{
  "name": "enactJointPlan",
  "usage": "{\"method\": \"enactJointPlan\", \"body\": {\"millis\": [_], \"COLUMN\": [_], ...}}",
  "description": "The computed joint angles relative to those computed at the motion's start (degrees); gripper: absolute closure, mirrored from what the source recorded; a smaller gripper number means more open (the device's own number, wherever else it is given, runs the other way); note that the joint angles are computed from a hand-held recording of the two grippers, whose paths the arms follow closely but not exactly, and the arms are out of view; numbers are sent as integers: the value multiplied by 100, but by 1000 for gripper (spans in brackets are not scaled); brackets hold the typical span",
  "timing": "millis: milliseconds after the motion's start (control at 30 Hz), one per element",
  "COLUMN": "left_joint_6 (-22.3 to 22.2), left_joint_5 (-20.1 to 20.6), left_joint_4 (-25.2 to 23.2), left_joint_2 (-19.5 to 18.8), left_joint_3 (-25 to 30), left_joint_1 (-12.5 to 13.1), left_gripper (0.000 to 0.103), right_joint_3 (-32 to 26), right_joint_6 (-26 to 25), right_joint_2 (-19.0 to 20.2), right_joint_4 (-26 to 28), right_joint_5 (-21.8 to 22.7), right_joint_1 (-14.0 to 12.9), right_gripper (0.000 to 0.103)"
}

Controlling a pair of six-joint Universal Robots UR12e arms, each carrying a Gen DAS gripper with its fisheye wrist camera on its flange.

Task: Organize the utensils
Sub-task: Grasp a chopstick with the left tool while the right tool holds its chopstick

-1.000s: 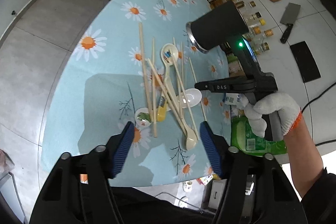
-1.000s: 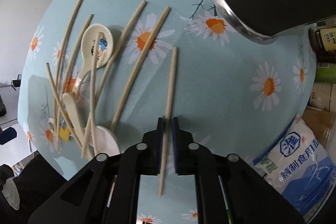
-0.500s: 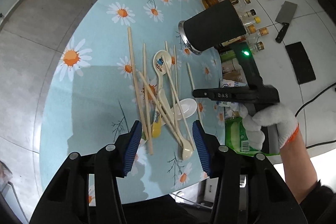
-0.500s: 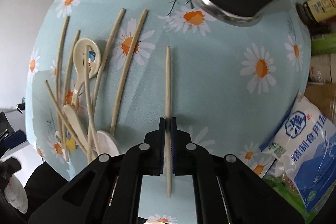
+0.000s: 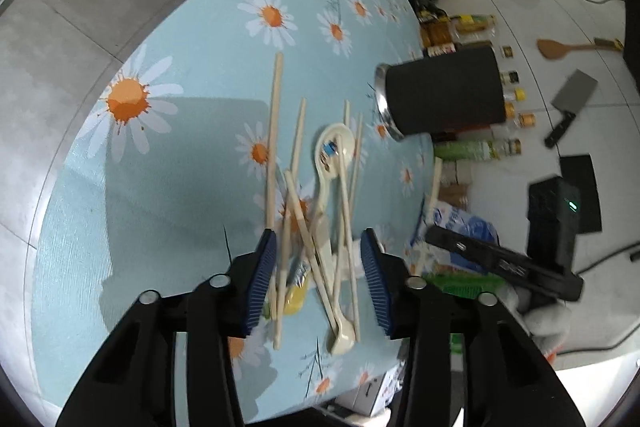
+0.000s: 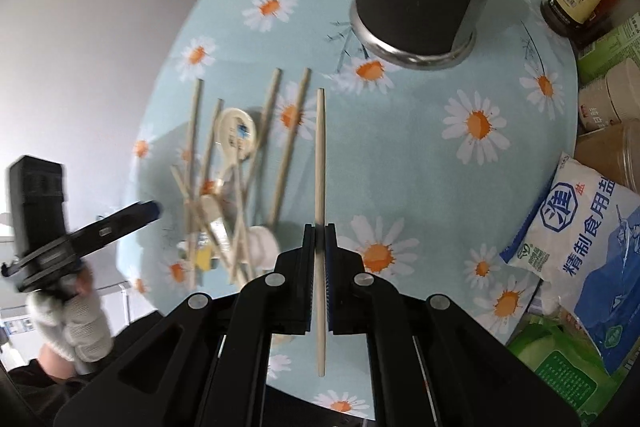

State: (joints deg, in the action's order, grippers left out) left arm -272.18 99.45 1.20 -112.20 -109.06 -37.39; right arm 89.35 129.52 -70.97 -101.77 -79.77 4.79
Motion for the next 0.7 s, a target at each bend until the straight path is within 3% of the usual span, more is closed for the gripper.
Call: {"method": "enactJointPlan", "body": {"millis": [133,367,467,567,700], "left_joint_6": [-28,-183,-226,-215,-128], "left_joint_5": [126,309,359,411,462], "left_joint_4": [-230,-753,-882,-974,-1102], "left_joint_2": [-61,-118,-147,-178,-222], "left_joint_3": [128,339,393,458,562], "left_joint_1": [10,7,8,4,-3], "left_gripper": [71,75,79,91,92], "right_joint_3": [-143,-288,-374,-438,-485], "right_joint_6": [-86,-369,-491,-577,-644], "right_joint_2": [-25,8,61,83,123], "right_joint_4": [558,1155,1378,1562,1663], "right_joint_5": [441,845,931,934,939], "right_joint_1": [-120,-255,-298,-344,-382], "right_gripper": [97,97,97,97,97]}}
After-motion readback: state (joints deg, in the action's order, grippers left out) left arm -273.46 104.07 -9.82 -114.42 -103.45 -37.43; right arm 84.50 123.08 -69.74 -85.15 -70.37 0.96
